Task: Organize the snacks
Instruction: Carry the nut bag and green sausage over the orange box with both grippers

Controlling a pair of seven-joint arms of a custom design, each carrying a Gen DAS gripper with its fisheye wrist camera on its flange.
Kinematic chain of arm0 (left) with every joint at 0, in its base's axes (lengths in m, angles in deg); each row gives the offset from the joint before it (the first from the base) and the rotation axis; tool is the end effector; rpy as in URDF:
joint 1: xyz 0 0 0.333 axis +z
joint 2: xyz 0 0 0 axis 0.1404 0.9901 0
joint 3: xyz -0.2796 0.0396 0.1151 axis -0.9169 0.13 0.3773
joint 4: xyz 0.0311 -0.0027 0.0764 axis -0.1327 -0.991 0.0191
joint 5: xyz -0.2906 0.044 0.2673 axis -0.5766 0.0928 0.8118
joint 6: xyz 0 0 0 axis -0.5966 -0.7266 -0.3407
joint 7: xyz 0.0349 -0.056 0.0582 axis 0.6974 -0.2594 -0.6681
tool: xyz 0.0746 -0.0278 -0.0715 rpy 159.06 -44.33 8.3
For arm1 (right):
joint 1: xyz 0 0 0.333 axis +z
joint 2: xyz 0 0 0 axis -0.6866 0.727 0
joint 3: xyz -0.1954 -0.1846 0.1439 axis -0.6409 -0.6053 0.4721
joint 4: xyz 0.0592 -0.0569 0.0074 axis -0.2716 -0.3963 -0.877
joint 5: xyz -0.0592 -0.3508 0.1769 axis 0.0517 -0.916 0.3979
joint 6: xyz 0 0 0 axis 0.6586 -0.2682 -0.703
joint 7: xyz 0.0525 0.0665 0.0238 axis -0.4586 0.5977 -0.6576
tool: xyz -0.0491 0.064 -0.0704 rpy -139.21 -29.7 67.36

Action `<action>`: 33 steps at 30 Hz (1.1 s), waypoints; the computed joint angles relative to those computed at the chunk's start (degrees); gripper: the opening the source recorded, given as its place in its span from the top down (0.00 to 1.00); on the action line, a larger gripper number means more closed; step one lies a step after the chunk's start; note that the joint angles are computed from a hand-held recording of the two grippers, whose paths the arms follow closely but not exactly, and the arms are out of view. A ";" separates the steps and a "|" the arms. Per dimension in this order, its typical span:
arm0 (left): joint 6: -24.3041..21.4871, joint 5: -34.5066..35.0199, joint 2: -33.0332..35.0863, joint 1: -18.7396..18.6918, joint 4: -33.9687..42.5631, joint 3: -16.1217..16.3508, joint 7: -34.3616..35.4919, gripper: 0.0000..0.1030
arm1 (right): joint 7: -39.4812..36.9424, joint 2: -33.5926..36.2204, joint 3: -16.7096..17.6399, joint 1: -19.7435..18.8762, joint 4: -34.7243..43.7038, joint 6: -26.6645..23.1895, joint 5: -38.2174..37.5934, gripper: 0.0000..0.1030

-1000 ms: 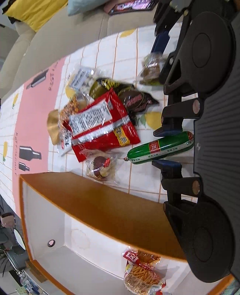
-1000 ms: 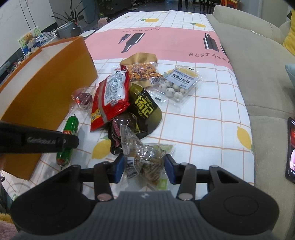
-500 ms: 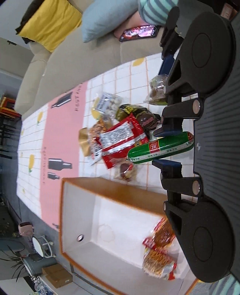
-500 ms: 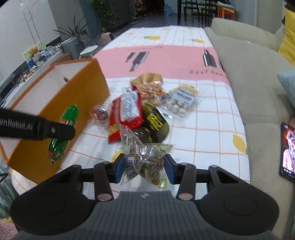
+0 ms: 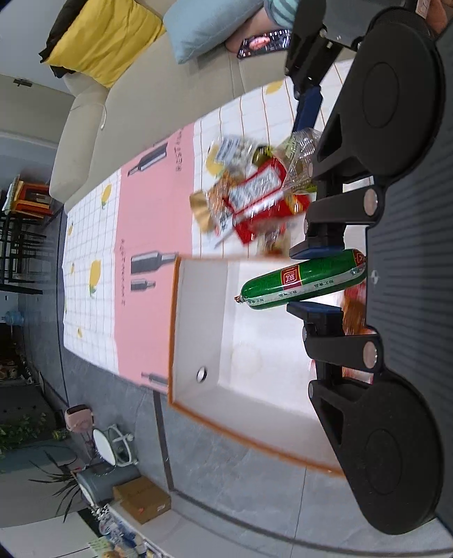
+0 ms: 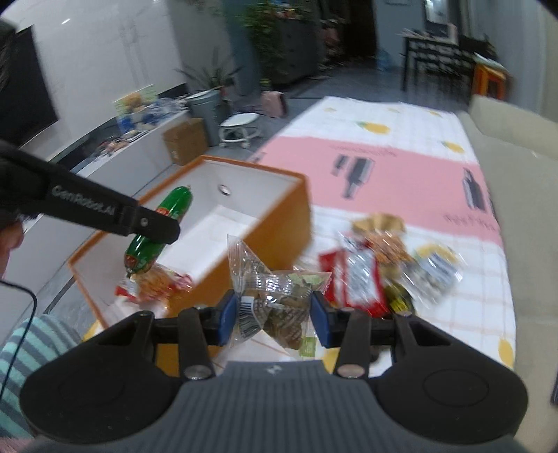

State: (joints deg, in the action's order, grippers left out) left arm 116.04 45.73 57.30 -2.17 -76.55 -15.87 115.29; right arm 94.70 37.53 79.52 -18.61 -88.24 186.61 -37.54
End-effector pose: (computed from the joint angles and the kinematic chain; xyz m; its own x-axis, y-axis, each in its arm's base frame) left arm 0.5000 -0.2413 0.6280 -0.1273 -0.9916 0.0221 -0.8295 0.0943 -0.5504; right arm 0.4575 0.1518 0.5798 0.4211 -0.8917 -0.1659 -0.6811 -0.1901 -0.7071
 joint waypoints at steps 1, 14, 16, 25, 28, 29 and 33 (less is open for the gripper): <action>-0.71 0.19 -0.07 0.24 0.37 0.37 0.94 0.72 | -0.72 0.75 0.23 0.44 1.07 -0.18 -0.30 0.58; -7.23 -3.07 4.32 3.23 3.59 3.93 12.83 0.72 | -12.55 12.46 6.01 0.94 14.74 -4.66 -5.65 0.58; -7.57 -3.64 5.12 3.54 3.65 4.32 14.68 0.73 | -14.31 13.98 7.05 0.66 16.10 -5.28 -6.91 0.58; -10.12 -4.96 9.51 4.24 5.22 5.24 21.60 0.73 | -21.46 20.80 9.72 -0.73 22.03 -8.82 -8.36 0.59; -10.83 -4.66 10.59 4.03 5.40 5.20 23.43 0.73 | -21.90 23.12 10.39 -1.50 24.45 -11.37 -8.86 0.59; -11.20 -4.68 11.00 3.97 5.63 5.22 23.90 0.73 | -21.88 23.90 10.59 -1.75 25.27 -12.33 -9.12 0.58; -12.27 -4.15 12.35 3.70 6.30 5.33 24.77 0.73 | -21.89 26.88 11.38 -2.59 28.51 -15.63 -10.14 0.58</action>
State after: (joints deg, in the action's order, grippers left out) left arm 103.77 41.58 69.64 1.53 -70.26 -10.54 140.07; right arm 72.80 64.41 90.89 -21.20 -59.73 170.98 -47.68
